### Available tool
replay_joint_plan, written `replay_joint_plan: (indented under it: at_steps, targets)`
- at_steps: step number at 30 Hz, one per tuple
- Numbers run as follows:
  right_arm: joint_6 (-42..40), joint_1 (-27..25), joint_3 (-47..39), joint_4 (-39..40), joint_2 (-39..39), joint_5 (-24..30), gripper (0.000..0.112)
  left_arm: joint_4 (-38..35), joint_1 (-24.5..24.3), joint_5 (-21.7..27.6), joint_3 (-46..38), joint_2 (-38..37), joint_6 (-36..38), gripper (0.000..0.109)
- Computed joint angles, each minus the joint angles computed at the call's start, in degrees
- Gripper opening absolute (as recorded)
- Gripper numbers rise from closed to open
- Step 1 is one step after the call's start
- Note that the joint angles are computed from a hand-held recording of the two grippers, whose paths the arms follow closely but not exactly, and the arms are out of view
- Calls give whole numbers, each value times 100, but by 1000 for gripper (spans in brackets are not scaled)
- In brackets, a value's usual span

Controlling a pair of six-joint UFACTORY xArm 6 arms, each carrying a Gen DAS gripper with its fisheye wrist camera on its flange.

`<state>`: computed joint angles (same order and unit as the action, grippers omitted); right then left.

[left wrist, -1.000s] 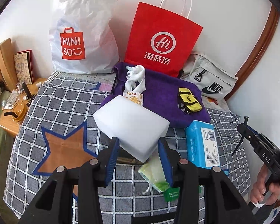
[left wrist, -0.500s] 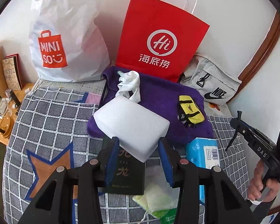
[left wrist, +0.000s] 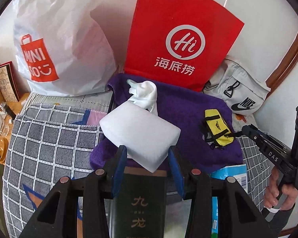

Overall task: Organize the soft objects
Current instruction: 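Carry the sponge block and strap over the purple towel with both tools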

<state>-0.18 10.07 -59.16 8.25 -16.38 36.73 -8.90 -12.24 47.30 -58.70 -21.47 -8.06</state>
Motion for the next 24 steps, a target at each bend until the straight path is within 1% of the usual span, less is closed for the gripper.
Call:
replay_joint_plan:
  at_steps: [3, 6, 7, 8, 12, 15, 18, 21, 22, 24]
  targets:
    - [-120, -54, 41, 127, 75, -77, 20, -63, 4, -73, -76, 184, 75, 42]
    - [-128, -68, 71, 89, 95, -118, 20, -140, -9, -92, -157, 333, 119, 42]
    - [-221, -94, 73, 261, 73, -112, 20, -167, -19, -98, -173, 372, 130, 42]
    - [-450, -133, 48, 596, 32, -15, 20, -187, -28, -99, -183, 396, 141, 42]
    - [-785, -179, 53, 1044, -150, 103, 20, -253, -72, -112, -222, 471, 201, 42]
    - [-1078, -186, -38, 1502, -133, 329, 20, -262, -108, -134, -241, 519, 196, 42]
    - [-1161, -122, -133, 1565, 62, 462, 20, -183, -124, -137, -246, 570, 169, 42]
    - [-1199, -192, -343, 1755, 462, 856, 20, -166, -104, -146, -254, 619, 214, 42]
    - [-1157, -225, -371, 1774, 549, 885, 20, -138, -95, -148, -269, 656, 202, 42]
    - [-1107, -229, -308, 1697, 582, 707, 20, -124, -84, -133, -319, 753, 207, 42]
